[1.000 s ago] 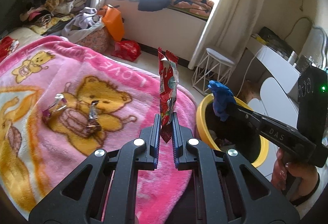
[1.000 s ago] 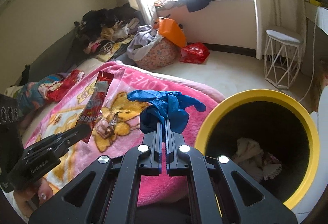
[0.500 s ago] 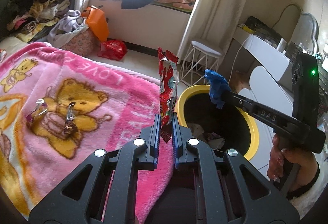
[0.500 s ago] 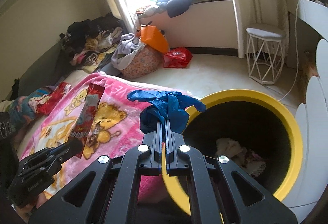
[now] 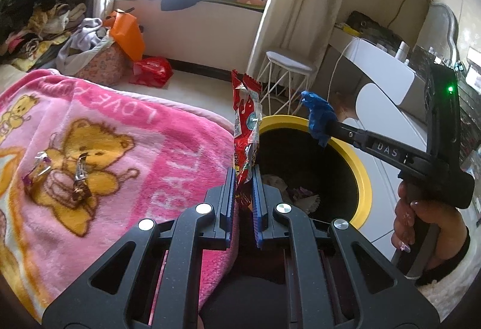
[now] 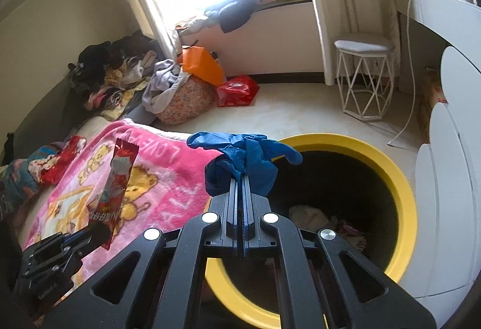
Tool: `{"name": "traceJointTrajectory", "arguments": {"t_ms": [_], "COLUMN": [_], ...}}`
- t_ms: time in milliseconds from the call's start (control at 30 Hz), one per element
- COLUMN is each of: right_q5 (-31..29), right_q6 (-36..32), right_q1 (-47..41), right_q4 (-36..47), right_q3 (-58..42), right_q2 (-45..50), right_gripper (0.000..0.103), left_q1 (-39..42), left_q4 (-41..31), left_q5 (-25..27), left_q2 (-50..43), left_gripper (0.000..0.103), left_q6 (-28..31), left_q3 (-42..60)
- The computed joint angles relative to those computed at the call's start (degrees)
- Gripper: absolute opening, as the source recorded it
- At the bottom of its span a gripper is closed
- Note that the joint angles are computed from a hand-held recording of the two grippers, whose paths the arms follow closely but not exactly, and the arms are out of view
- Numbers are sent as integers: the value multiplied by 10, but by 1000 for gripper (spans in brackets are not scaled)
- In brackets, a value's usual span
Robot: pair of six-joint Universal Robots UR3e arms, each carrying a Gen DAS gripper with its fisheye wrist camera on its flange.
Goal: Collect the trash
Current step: 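Lift the red wrapper with left tool while right tool carries blue plastic over bin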
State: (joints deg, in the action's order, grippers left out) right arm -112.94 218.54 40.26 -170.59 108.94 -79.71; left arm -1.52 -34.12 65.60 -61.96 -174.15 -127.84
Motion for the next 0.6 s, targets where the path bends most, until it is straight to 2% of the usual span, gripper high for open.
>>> {"name": "traceJointTrajectory", "arguments": {"t_ms": [600], "right_q5": [-4], "right_q6": [34], "right_q1": [-46], "right_q4": [-21], "right_q3": [104], "right_q2": [-51], "right_gripper": [2], "left_q1": [-115], "left_q4": [86], "left_q5": [57], "left_q2": [-153], "left_gripper": [7], "left_q6": [-30], "left_q3": [59]}}
